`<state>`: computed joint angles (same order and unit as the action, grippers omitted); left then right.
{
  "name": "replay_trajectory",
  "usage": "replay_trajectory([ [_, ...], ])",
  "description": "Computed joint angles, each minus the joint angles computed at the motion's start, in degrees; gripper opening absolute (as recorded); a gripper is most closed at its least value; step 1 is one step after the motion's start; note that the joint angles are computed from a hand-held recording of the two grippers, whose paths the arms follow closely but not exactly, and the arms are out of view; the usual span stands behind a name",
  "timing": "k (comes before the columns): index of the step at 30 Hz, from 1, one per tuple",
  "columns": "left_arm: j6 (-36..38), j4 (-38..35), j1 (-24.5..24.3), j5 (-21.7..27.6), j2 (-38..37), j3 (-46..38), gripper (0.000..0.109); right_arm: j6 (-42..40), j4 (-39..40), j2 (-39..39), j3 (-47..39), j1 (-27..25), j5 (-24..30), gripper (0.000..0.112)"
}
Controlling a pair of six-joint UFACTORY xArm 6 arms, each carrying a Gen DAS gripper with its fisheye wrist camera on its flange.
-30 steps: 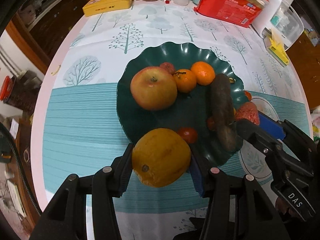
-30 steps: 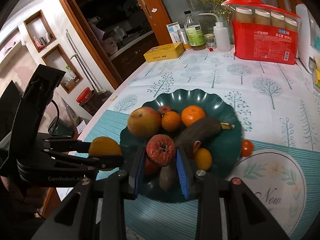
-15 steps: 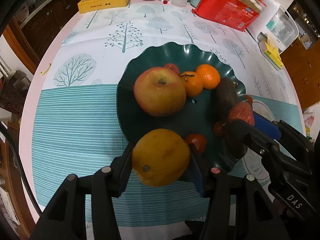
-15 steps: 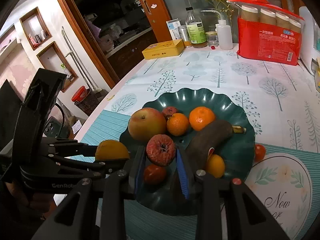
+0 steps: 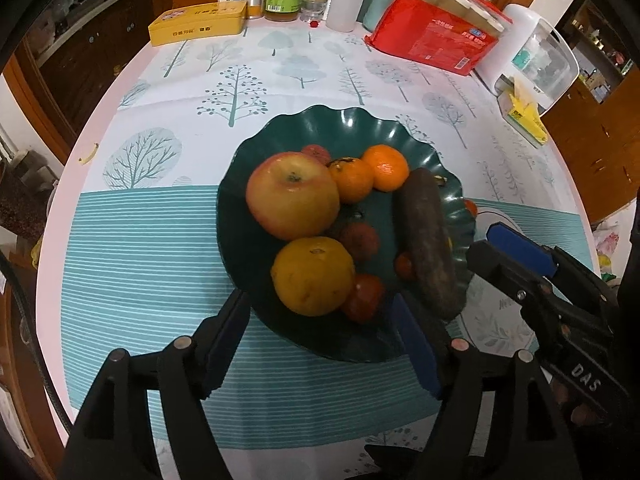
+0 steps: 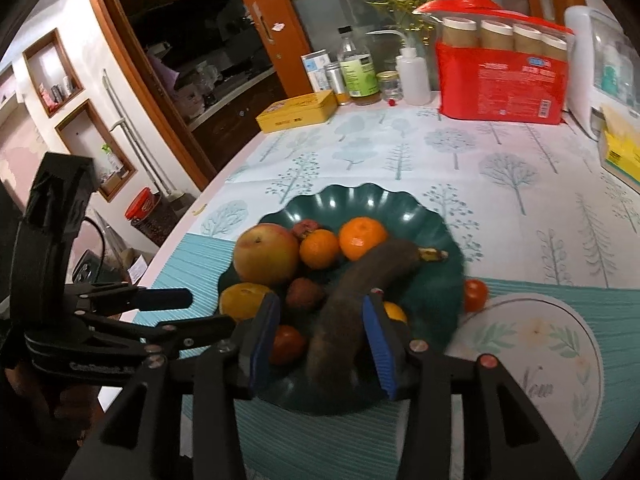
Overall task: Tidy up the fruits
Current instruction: 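Open both grippers to drop the pomelo and brown fruit onto the green plate, then move the right gripper to the last cherry tomato beside the plate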
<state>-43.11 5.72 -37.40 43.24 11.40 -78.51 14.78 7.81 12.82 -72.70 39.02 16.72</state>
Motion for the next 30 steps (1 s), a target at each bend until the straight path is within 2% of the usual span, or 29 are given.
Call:
replay_trajectory([
  [9, -5.18, 1.65, -2.16, 0.52, -0.66, -0.44, 0.077, 4.71, -6.11, -5.64, 6.29, -3.05, 1.6, 0.045],
  [15, -10.88, 4.89, -4.19, 1.6, -0.25, -2.13, 0.078, -0.63, -5.21, -8.03, 8.86, -5.81, 2.43, 0.049],
  [20, -16.82, 7.77, -6.1, 3.42, 0.77, -4.22, 0.078, -10.36, -0.57, -8.12, 9.41, -8.12, 3.41, 0.049],
  [30, -26.6, 12.14, -9.48, 9.41, 4.62, -10.56, 0.078, -38.64, 15.06, -4.08, 6.24, -10.93, 5.18, 0.049],
])
